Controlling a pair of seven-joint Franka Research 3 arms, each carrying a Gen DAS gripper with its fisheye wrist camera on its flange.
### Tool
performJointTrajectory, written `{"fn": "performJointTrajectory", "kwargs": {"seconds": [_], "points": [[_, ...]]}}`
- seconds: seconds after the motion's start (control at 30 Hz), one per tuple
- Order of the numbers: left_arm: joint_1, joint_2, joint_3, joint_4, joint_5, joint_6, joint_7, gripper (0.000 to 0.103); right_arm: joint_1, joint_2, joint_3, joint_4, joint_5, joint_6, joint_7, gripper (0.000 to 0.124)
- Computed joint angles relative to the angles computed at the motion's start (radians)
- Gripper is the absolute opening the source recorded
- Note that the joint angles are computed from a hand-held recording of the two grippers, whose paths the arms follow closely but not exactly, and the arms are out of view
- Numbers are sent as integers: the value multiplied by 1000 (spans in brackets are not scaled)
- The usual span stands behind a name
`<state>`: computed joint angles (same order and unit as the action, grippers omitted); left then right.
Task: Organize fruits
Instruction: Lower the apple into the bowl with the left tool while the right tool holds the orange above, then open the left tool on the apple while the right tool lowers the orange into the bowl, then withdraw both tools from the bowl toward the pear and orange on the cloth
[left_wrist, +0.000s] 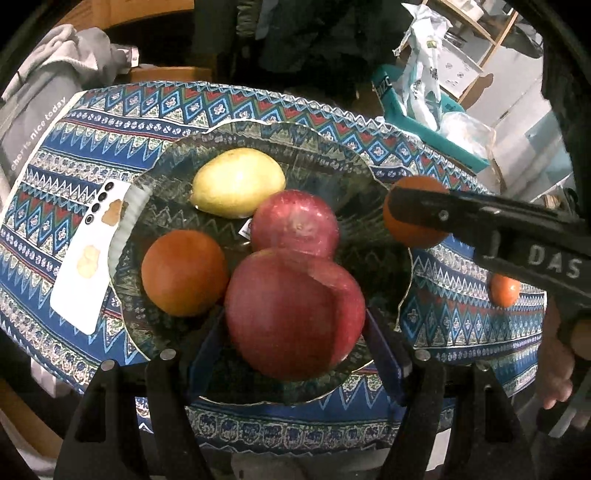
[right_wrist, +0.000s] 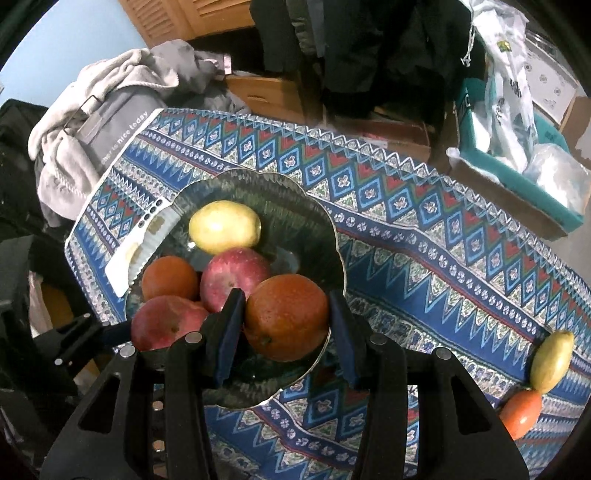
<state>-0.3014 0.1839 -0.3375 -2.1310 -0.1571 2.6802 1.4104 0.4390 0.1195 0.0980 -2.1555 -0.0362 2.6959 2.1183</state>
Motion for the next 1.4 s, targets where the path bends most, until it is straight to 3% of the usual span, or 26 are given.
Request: {"fn": "performJointTrajectory", "kwargs": {"seconds": [0.2,0.4,0.73,0.93,1.1,1.4], "points": [[-5,-50,17,-37,40,82,-25,75,-5,8,5,-1,47,2,-20,45],[8,-49,31,-36,41,77,-64,75,-10,28,15,7,130,-2,-72,45],[21,-49,50,-45,116,91,-159,75,-1,47,9,23,151,8,-82,47],[22,-64,48,-53,128,103,-180,75,14,21,-10,10,72,16,-17,54],[16,-73,49,-52,149,113,-188,75,25,-28,-28,-12,-104,8,115,54],[3,-96,44,-49,161,134,-189,75,-20,-131,7,-57,-303,-29,274,58]]}}
